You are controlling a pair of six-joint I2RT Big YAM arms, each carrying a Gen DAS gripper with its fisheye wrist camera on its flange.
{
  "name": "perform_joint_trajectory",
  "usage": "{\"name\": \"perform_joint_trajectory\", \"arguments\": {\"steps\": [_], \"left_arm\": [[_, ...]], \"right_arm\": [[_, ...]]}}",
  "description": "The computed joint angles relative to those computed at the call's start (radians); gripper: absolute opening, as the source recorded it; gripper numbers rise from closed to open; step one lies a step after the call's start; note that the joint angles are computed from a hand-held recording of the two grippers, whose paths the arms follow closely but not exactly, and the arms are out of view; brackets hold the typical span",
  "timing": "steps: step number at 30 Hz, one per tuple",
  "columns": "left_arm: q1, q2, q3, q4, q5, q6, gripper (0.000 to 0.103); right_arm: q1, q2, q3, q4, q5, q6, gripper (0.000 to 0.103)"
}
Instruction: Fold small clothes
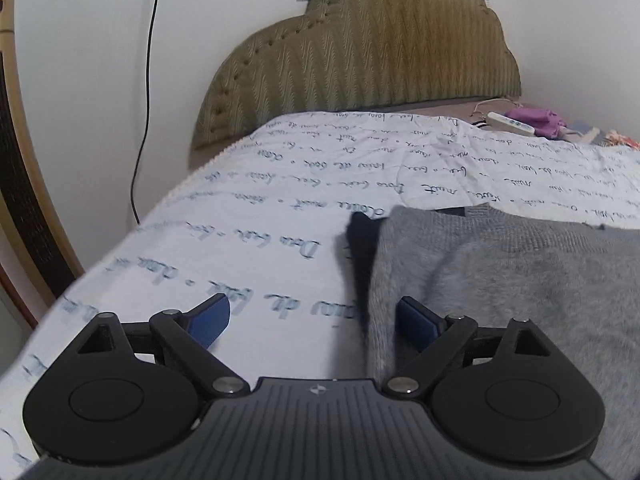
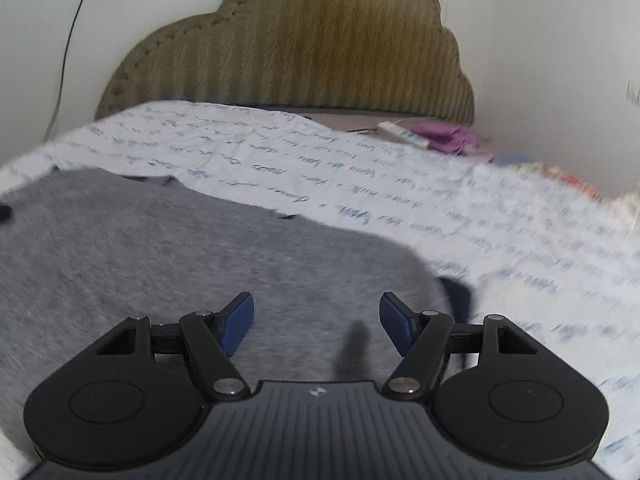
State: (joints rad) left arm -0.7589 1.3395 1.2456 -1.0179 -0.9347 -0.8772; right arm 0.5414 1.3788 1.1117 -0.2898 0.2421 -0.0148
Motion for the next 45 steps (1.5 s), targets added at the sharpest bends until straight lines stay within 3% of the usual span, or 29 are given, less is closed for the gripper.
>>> {"name": "perform_joint_trajectory", "arguments": {"steps": [5, 8, 11, 16, 18, 21, 24, 27, 29, 32, 36, 40, 45], "left_arm": [[0.035, -0.056, -0.03, -0.048, 0.071, -0.061, 0.096], [0.059, -0.061, -0.046, -0.043, 0.144, -0.085, 0.095], [0.055, -0.05, -0.048, -0.05, 0.153, -0.084, 0.095], [0.044, -0.057, -0.043, -0.066, 0.136, -0.067, 0.095], [0.046, -0.067, -0.045, -0.064, 0.138, -0.07, 0.095], [0.041, -0.071, -0.042, -0.075, 0.135, -0.08, 0.096], [0.035, -0.07, -0.039, -0.083, 0.132, -0.074, 0.096], [0.032, -0.071, -0.034, -0.087, 0.135, -0.068, 0.096], [0.031, -0.081, -0.033, -0.072, 0.13, -0.048, 0.096], [0.048, -0.092, -0.021, -0.032, 0.148, 0.01, 0.098], [0.081, -0.086, 0.003, 0.017, 0.22, 0.086, 0.099], [0.083, -0.048, 0.032, -0.006, 0.215, 0.111, 0.099], [0.083, -0.03, 0.042, 0.001, 0.217, 0.122, 0.099]], "right_arm": [[-0.006, -0.032, -0.031, 0.068, 0.118, -0.219, 0.07], [-0.024, -0.031, -0.022, 0.028, 0.091, -0.209, 0.07], [-0.018, -0.023, -0.015, -0.018, 0.075, -0.186, 0.07], [0.05, -0.052, -0.028, -0.007, 0.194, -0.234, 0.07], [0.067, -0.079, -0.023, -0.018, 0.15, -0.188, 0.07], [0.069, -0.098, -0.002, -0.076, -0.055, -0.06, 0.083], [0.08, -0.073, 0.019, -0.14, -0.148, 0.028, 0.084], [0.094, -0.023, 0.055, -0.239, -0.112, 0.044, 0.084], [0.096, -0.036, 0.041, -0.225, -0.102, 0.071, 0.084], [0.1, -0.073, 0.03, -0.194, -0.156, 0.1, 0.084], [0.156, -0.088, 0.03, -0.167, -0.154, 0.047, 0.084], [0.22, -0.088, 0.026, -0.145, -0.104, -0.018, 0.084], [0.237, -0.086, 0.029, -0.171, -0.144, 0.003, 0.084]]}}
